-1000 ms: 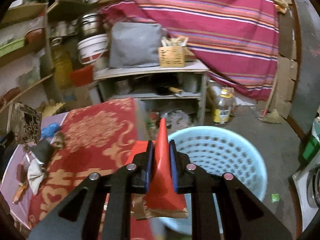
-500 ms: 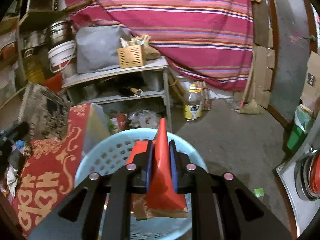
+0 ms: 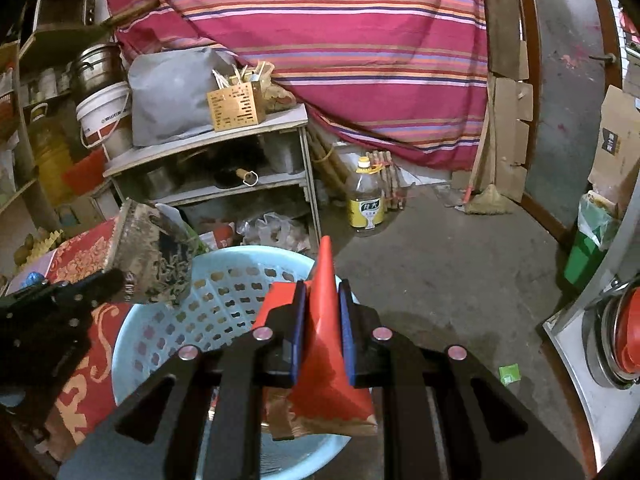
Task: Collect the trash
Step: 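Carry both held wrappers over the light-blue basket, then open both tools to drop the wrappers into the basket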
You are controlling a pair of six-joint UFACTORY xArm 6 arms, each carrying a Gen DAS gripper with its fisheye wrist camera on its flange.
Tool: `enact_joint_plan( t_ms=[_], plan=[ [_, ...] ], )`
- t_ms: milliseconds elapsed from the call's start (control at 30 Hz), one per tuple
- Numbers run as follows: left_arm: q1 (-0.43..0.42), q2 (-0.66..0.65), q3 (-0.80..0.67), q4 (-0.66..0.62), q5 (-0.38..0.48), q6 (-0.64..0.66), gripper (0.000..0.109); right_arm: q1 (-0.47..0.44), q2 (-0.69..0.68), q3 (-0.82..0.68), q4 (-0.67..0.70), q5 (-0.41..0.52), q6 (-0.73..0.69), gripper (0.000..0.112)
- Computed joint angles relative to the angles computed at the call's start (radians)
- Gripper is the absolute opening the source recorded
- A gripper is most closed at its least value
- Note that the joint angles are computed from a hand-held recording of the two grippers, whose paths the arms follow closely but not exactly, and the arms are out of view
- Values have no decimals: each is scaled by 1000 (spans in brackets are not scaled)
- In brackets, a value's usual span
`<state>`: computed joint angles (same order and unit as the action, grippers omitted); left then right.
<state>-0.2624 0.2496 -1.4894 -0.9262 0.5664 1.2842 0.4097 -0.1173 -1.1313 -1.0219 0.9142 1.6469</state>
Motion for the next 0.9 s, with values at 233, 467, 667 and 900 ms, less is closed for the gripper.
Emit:
enact_joint_plan(
  t_ms=[233, 467, 667, 900],
  plan=[
    [3, 3, -1, 24, 5, -17, 44, -3, 7, -6, -1, -11, 2, 16],
    [27, -25, 9, -12, -28, 13, 68, 7, 33, -32, -4, 0, -1, 16],
    [71, -29, 1, -69, -96, 37, 87, 18, 74, -75, -12, 7, 9, 19],
    [124, -24, -23, -93, -111, 21, 98, 25, 140, -149, -20, 38, 20, 40]
  ],
)
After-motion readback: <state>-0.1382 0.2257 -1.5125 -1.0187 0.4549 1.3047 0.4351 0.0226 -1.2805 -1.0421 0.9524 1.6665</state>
